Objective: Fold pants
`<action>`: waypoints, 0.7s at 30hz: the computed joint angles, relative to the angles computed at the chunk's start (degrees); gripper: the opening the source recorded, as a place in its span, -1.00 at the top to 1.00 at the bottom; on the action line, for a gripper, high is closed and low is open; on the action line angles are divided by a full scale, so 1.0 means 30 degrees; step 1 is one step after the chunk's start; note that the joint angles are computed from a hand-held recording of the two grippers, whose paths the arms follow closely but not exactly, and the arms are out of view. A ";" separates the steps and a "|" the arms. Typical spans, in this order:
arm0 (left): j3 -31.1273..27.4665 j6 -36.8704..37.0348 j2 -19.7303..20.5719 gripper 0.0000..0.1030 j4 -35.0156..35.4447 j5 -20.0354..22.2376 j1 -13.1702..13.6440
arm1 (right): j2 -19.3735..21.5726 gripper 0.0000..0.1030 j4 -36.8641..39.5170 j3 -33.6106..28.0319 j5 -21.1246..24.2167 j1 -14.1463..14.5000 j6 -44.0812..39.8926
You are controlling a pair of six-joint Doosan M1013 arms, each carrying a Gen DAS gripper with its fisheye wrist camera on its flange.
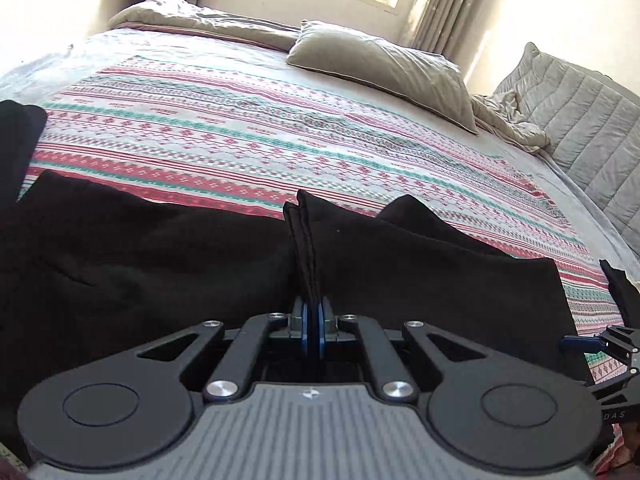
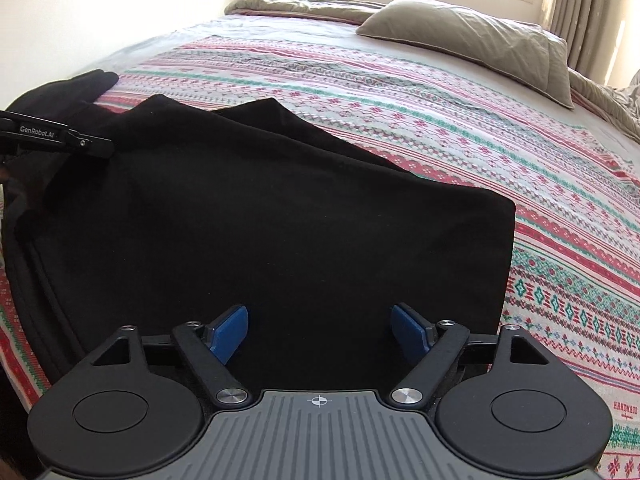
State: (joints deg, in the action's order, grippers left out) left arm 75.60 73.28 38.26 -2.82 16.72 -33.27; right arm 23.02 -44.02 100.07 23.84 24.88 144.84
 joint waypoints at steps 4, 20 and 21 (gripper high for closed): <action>0.0617 -0.2796 -0.0414 0.58 0.2888 -0.0545 0.0158 | 0.0232 -0.59 0.0001 -0.0375 0.0005 0.0109 -0.0054; 0.2477 -1.8820 -0.1451 0.58 1.7768 0.0003 0.1070 | 0.0784 -0.67 0.1604 -0.1140 -0.0343 0.0419 -0.2547; 0.2420 -1.8879 -0.1387 0.58 1.7706 -0.0033 0.1159 | 0.0773 -0.68 0.1607 -0.1098 -0.0402 0.0440 -0.2651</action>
